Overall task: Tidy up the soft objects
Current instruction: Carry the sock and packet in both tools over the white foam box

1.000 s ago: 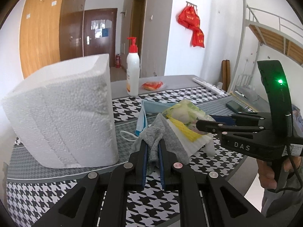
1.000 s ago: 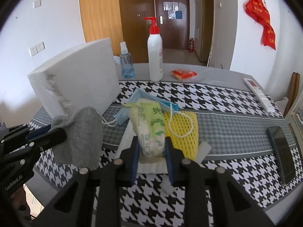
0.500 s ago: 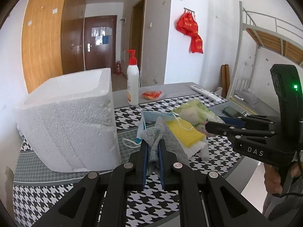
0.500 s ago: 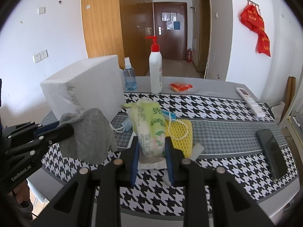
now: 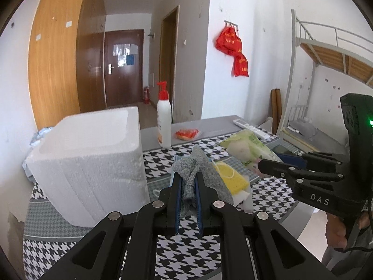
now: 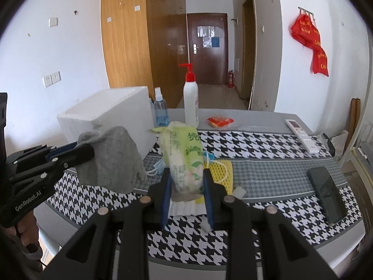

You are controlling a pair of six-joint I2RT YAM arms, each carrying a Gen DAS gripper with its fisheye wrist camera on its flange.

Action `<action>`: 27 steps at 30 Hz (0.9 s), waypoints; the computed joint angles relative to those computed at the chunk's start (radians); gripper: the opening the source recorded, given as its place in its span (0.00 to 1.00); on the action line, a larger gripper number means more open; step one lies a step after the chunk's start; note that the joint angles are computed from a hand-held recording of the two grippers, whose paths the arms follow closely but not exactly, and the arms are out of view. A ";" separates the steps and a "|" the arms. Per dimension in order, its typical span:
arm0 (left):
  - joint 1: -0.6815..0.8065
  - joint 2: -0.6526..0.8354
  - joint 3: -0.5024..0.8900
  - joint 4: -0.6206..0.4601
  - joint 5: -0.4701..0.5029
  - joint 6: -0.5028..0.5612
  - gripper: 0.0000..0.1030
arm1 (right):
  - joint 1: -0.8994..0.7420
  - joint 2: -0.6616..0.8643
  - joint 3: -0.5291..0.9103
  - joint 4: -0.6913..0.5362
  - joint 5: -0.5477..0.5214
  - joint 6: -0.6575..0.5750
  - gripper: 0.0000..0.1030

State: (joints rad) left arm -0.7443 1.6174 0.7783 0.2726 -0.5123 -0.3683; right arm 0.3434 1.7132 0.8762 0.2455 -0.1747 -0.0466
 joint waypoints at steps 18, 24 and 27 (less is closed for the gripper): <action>-0.001 -0.035 0.060 0.008 -0.063 0.078 0.11 | 0.011 -0.083 -0.008 0.023 0.007 -0.001 0.29; 0.000 -0.044 0.065 0.023 -0.085 0.103 0.11 | 0.015 -0.099 -0.011 0.035 0.007 -0.001 0.29; 0.011 -0.048 0.071 0.026 -0.085 0.111 0.11 | 0.017 -0.100 -0.004 0.035 0.015 -0.001 0.29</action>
